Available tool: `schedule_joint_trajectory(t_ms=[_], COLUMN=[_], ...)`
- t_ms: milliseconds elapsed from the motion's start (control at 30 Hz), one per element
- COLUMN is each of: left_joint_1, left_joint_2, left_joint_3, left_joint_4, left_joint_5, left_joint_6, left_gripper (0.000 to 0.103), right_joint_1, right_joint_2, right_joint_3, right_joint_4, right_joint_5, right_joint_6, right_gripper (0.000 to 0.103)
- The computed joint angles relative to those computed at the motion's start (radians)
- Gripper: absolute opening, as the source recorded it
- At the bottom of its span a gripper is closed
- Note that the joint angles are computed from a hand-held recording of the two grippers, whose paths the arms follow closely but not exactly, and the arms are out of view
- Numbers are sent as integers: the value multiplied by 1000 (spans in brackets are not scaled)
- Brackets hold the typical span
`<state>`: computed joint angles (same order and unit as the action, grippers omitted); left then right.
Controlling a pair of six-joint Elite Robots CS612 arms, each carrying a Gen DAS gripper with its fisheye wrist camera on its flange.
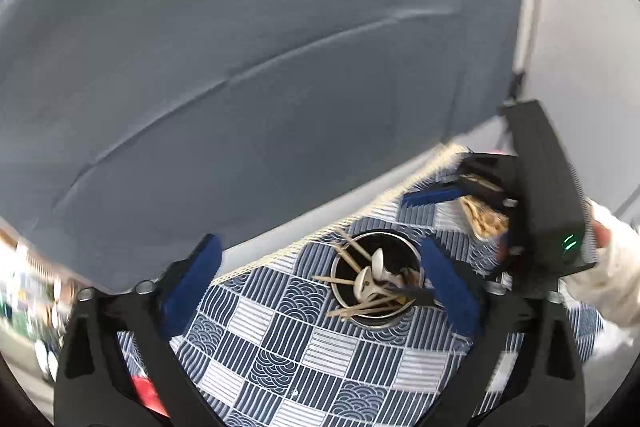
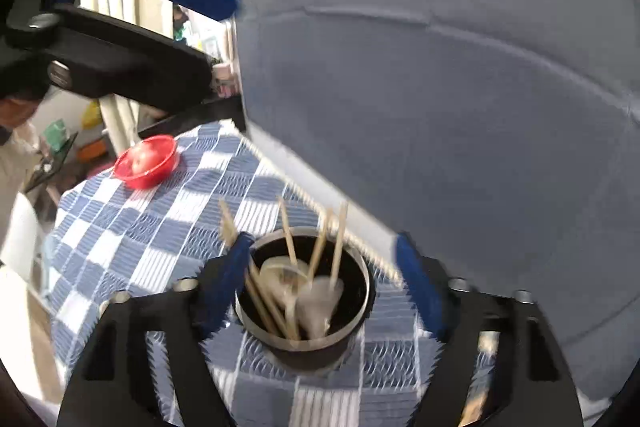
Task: Organize utensils
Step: 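Withdraw both grippers and move toward the cartoon-print white spoon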
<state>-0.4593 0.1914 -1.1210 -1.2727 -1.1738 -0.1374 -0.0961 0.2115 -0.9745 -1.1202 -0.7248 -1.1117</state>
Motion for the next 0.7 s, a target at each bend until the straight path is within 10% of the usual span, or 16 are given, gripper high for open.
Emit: schedule_joint_trajectory(t_ms=[700], left_joint_1=[-85], left_joint_2=[167], left_joint_3=[-351], left_joint_4=[376], left_joint_5=[53], left_joint_6=[-337], left_gripper=[97], right_joint_1=[-55], right_joint_2=[91], right_joint_3=[-281], right_joint_4=[273], right_joint_5=[-83], right_joint_6=[-67], right_gripper=[89])
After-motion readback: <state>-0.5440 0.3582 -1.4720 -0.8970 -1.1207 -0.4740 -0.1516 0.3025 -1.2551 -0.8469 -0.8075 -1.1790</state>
